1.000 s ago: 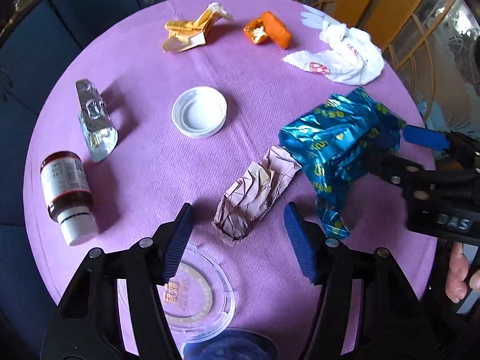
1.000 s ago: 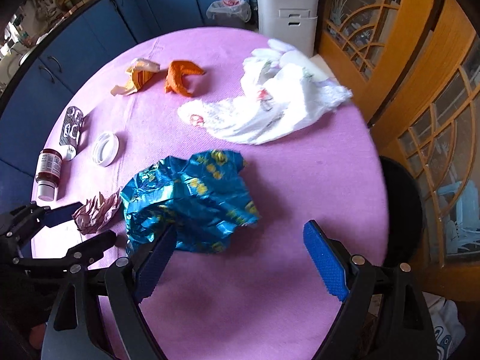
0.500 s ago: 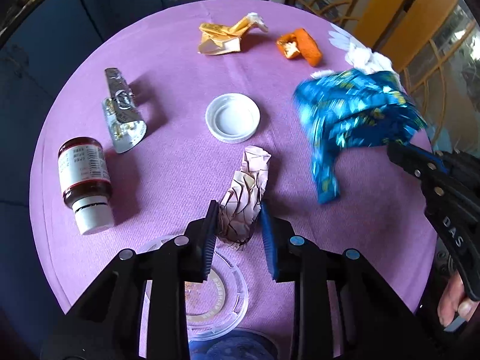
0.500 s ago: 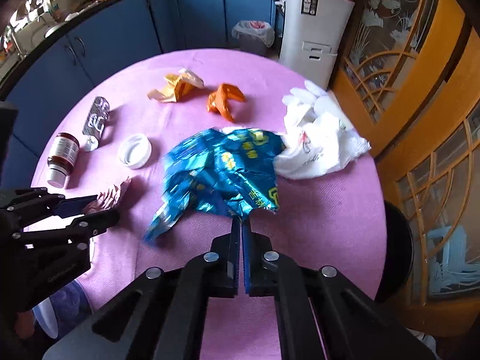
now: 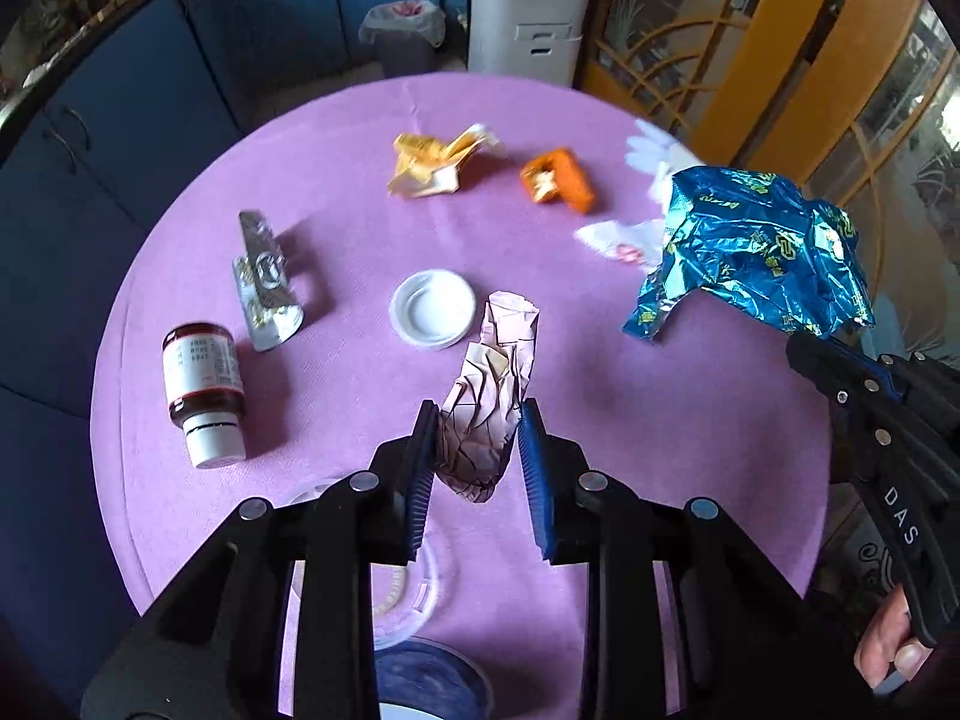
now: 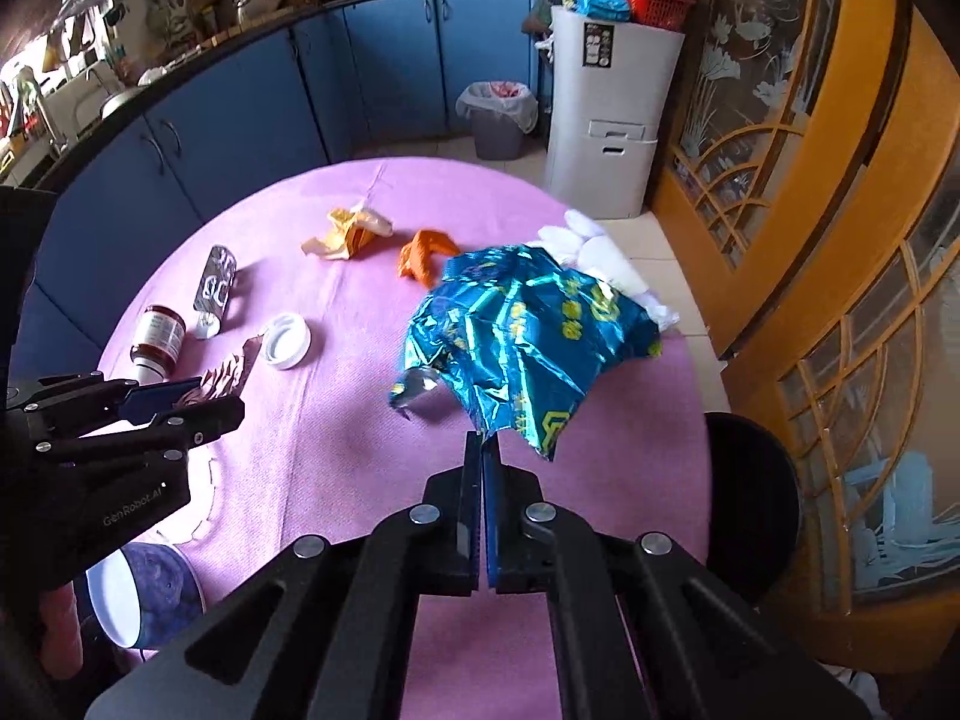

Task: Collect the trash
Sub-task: 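Carry the pink wrapper with the left gripper while the right gripper carries the blue foil to the bin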

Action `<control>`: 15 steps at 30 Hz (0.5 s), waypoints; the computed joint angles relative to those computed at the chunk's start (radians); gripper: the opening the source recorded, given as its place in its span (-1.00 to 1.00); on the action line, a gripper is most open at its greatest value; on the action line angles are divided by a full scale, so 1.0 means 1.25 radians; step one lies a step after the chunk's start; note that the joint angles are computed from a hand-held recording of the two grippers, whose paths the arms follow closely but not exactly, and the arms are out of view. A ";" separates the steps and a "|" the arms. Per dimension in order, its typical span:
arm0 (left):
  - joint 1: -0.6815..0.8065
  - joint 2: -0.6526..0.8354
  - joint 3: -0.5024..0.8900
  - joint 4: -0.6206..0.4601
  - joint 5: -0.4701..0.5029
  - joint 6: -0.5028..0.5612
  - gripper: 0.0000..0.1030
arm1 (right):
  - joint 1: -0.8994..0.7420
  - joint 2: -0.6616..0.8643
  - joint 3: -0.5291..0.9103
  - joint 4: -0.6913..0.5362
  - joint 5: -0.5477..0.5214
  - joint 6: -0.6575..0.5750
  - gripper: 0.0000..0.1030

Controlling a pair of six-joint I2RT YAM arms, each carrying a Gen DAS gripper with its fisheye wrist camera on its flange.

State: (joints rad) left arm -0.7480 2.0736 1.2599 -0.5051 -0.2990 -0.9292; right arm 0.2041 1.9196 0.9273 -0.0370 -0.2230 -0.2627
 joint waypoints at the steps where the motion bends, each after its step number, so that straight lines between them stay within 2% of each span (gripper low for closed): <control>1: -0.004 0.002 0.012 -0.007 -0.001 0.001 -0.45 | -0.006 -0.008 -0.006 0.002 -0.002 -0.002 -0.98; 7: -0.034 0.084 0.171 -0.079 -0.018 0.005 -0.45 | -0.053 -0.053 -0.034 0.007 -0.020 -0.021 -0.98; 15: -0.071 0.141 0.309 -0.153 -0.048 0.009 -0.45 | -0.122 -0.086 -0.050 0.008 -0.051 -0.041 -0.98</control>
State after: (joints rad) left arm -0.8371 2.2498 1.6458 -0.6966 -0.3592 -0.9179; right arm 0.0513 1.8121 0.8645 -0.0270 -0.2868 -0.3143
